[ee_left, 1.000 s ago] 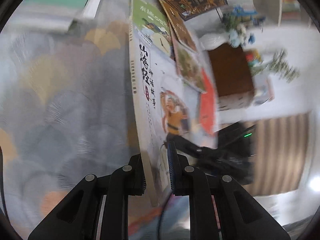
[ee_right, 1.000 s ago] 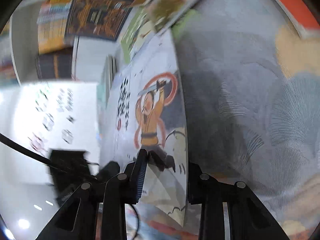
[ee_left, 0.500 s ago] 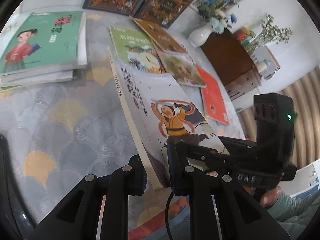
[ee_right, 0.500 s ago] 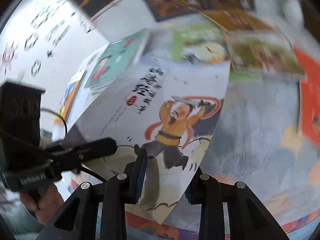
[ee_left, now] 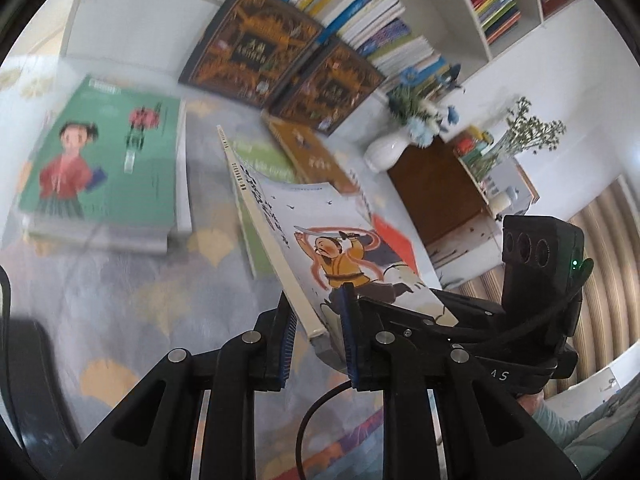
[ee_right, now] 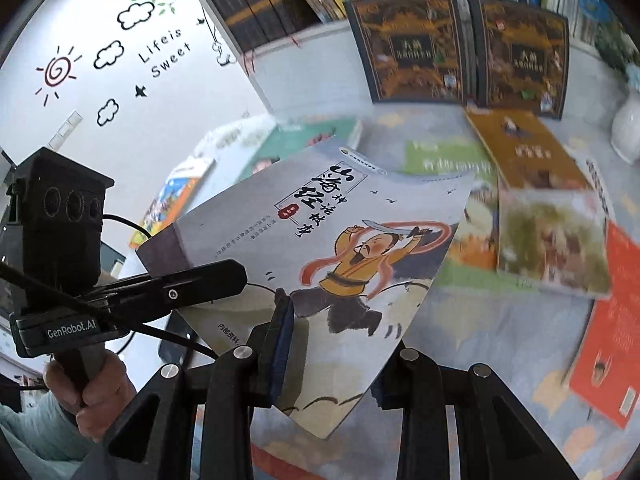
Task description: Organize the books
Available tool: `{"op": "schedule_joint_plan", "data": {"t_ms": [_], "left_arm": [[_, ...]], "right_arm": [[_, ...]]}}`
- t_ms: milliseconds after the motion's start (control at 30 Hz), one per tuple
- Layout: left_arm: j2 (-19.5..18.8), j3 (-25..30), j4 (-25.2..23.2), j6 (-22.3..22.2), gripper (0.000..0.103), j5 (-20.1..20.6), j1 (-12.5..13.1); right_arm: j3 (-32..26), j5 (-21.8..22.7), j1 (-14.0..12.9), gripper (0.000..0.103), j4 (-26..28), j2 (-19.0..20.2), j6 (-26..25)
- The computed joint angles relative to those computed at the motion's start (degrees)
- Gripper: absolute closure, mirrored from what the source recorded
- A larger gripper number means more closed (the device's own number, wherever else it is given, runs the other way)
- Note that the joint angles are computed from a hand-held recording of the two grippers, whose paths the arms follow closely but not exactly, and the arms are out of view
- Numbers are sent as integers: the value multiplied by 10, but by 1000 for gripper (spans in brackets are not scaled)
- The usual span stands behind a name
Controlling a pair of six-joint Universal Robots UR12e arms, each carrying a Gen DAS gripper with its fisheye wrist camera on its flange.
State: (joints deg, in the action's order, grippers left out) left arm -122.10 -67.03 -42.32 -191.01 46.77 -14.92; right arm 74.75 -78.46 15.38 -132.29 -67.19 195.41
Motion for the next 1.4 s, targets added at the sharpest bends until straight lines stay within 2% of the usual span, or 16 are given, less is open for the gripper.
{"op": "schedule_joint_plan", "data": {"t_ms": [100,167,267,367,567,733,900,1000,1067,1167,1300,1400], "left_arm": [[-16,24,9,-11,85,8,7],[-25,40,3,-6,85,29,9],[-42,63,-1,-4,84,61,16],[-57,78,0,-23,84,72,24],[-85,105,-21,-51,85,87,38],[-96,109,-22,-91,85,100,44],[-103,120,-41,-129,77,148,44],[-98,115,-49,-153,77,170,48],[-85,98,-44,-165,77,198,49],[-60,62,-24,-177,77,211,51],[-34,28,-20,-172,75,206,46],[-24,15,-37,-155,75,185,35]], "right_arm": [[-34,17,-3,71,-2,26,0],[-63,22,-2,71,0,48,-6],[-118,38,-2,71,23,89,-9],[-176,51,-1,71,51,132,0],[-280,26,11,69,117,199,-10],[-335,43,10,69,159,236,-1],[-363,56,8,69,193,258,36],[-359,72,5,68,212,257,44],[-338,74,5,67,203,244,44],[-276,91,-1,67,171,210,51],[-198,110,-9,67,150,165,70],[-132,120,-17,67,132,126,86]]}}
